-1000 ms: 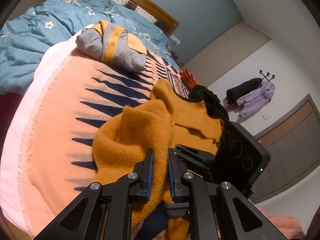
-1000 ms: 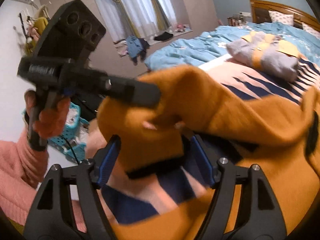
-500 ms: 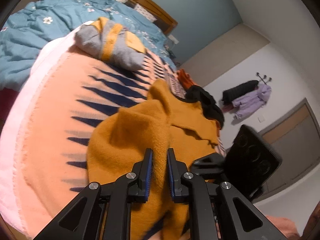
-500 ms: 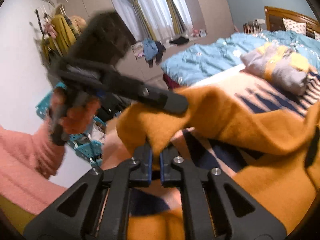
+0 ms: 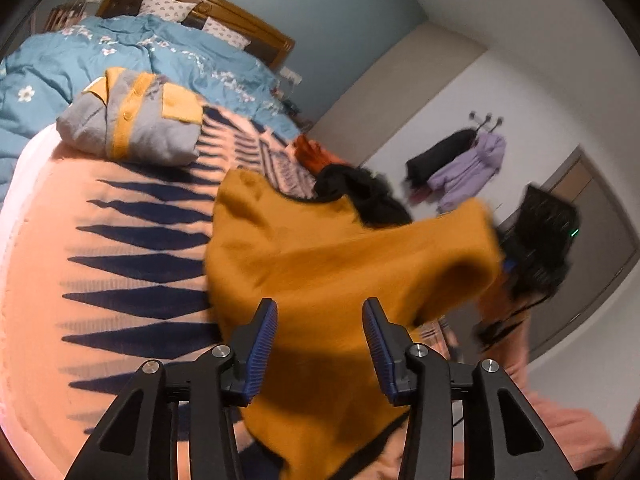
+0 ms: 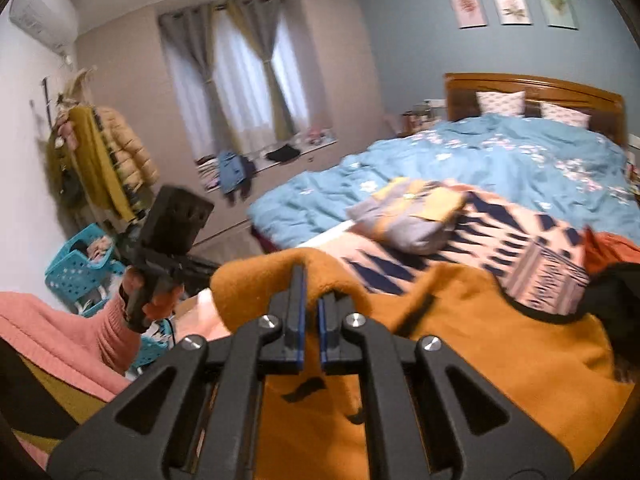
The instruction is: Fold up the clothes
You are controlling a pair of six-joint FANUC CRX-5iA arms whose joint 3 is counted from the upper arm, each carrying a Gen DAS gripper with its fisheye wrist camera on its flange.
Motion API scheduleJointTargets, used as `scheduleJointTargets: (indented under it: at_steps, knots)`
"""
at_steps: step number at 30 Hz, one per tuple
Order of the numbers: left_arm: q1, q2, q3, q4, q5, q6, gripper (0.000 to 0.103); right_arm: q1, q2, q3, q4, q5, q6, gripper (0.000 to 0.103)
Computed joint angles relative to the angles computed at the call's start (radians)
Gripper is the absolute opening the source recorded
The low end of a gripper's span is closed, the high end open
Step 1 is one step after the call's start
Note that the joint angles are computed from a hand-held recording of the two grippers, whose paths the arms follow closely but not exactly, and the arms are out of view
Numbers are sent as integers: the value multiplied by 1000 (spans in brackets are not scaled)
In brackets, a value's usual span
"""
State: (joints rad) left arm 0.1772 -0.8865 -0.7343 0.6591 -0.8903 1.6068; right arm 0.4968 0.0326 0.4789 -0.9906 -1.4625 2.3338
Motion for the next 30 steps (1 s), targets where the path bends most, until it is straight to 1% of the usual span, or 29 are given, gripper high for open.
scheduleJointTargets:
  at_steps: [1, 3, 5, 7, 8, 10, 12, 14, 15, 17, 19, 20, 21, 23, 24, 26, 30]
  knots:
    - [-21, 24, 15, -40, 2, 19, 44, -13, -8, -8, 21, 15, -8, 6]
    - [-67, 74, 53, -135, 3, 63, 44, -36, -2, -8, 46, 1, -22, 6]
    - [-105, 120, 79, -194, -3, 84, 44, -33, -8, -35, 110, 7, -37, 6]
    - [-134, 154, 88, -212, -2, 83, 45, -22, -13, -68, 165, 9, -33, 6]
    - [-145, 166, 89, -214, -1, 81, 47, -16, -12, -85, 189, 12, -35, 6]
    - [-165, 185, 94, -225, 1, 86, 47, -2, -5, -122, 240, 14, -40, 6]
    - [-172, 189, 102, -247, -5, 102, 48, 6, 5, -149, 283, 8, -46, 6]
    - [-172, 186, 112, -273, -14, 123, 49, 30, 8, -185, 358, 15, -59, 7]
    - [-166, 183, 117, -282, -19, 131, 49, 43, 10, -199, 392, 18, -66, 9]
    - [-158, 183, 141, -318, -29, 157, 51, 57, 9, -223, 443, 23, -64, 19]
    - [-176, 207, 196, -401, -42, 201, 56, 38, 4, -225, 430, 37, -52, 21]
    - [-192, 226, 231, -450, -51, 227, 57, 20, -2, -221, 402, 42, -40, 27]
    - [-212, 254, 268, -499, -60, 251, 57, 3, -9, -219, 375, 54, -33, 35]
    - [-253, 332, 357, -595, -87, 276, 57, -19, -26, -223, 335, 93, -29, 61]
    - [-266, 368, 390, -624, -96, 281, 57, -27, -33, -226, 318, 114, -31, 64]
    - [-300, 453, 460, -684, -124, 296, 57, -49, -30, -219, 263, 122, -36, 65]
    - [-377, 631, 610, -812, -207, 319, 57, -37, -19, -245, 266, 155, -81, 65]
